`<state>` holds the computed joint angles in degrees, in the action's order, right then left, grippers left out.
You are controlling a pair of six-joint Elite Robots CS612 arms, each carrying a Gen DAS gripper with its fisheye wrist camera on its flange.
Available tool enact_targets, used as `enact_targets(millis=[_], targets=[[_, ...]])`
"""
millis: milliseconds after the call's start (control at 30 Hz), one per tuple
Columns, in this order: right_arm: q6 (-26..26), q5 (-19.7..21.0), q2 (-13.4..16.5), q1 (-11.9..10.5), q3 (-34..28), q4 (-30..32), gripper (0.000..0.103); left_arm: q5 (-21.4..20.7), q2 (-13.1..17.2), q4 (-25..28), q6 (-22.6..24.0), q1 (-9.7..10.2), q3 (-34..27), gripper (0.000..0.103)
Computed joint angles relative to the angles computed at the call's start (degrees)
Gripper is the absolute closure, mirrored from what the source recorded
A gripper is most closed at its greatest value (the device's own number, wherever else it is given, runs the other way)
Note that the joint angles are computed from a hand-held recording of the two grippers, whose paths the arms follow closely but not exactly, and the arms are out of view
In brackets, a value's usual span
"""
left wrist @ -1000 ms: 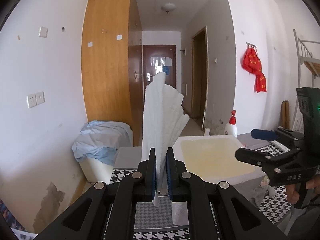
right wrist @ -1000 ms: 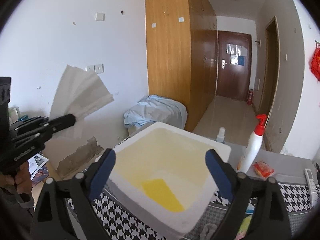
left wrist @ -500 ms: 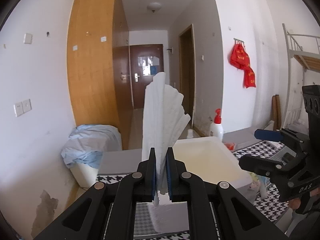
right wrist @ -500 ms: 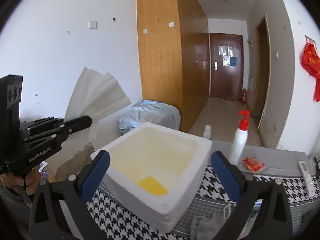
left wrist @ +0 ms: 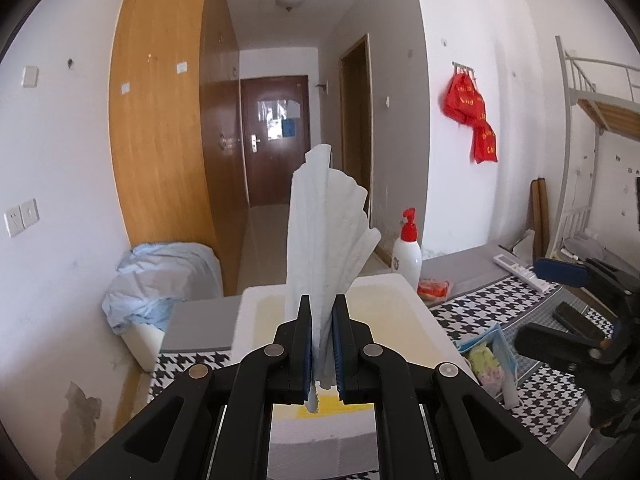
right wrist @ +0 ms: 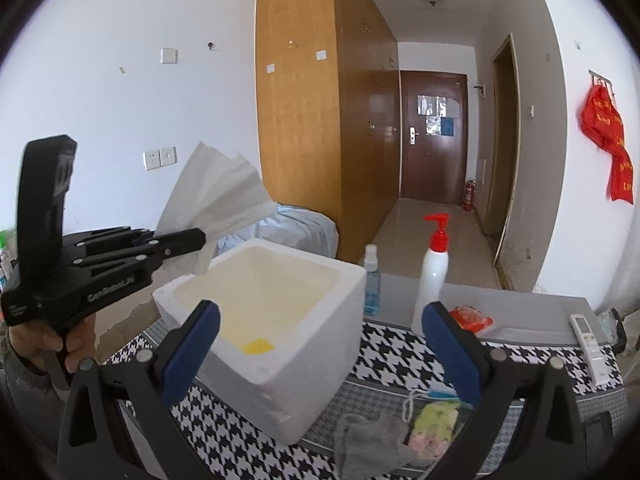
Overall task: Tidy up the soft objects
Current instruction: 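Lower the white paper towel into the foam box and open the left tool, then withdraw both tools from the foam box back toward the table items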
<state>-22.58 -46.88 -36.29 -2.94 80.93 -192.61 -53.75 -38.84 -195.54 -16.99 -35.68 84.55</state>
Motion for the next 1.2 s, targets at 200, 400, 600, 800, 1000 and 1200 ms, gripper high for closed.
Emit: enact_targets(millis=[200,400,600,800,1000,1200], targets=[[0.0,0.0,0.4,-0.8,-0.7,1.1,0.001,0.2,0.7,3.5,-1.7,0.24,-1.5,0.06],[0.3,0.4,0.8,-1.5,-1.1,1.4,0.001,1.7,1.4,3.8,-2.7,-0.14,-2.5,0.022],[0.2,1.4,0.8,-2.4,-0.6,0.4,0.001,4.7,1.9,0.3,-2.2,-1.29,-2.8,0.001],[2.0,1.8,0.5,-3.2,1.1,-3.6,0.001,6.6,1.6,-5.9,-0.2,-2.89,-1.0,0.001],[3.4,1.2,-0.5,-3.7,3.7,-6.8,0.001,11.1,1.7,-13.1,4.1,-5.15,0.4,0.001],[6.4,1.1,-0.5,-4.6,5.1,-11.2,0.001,10.7,1.9,-13.4,4.3,-5.81,0.1,0.001]])
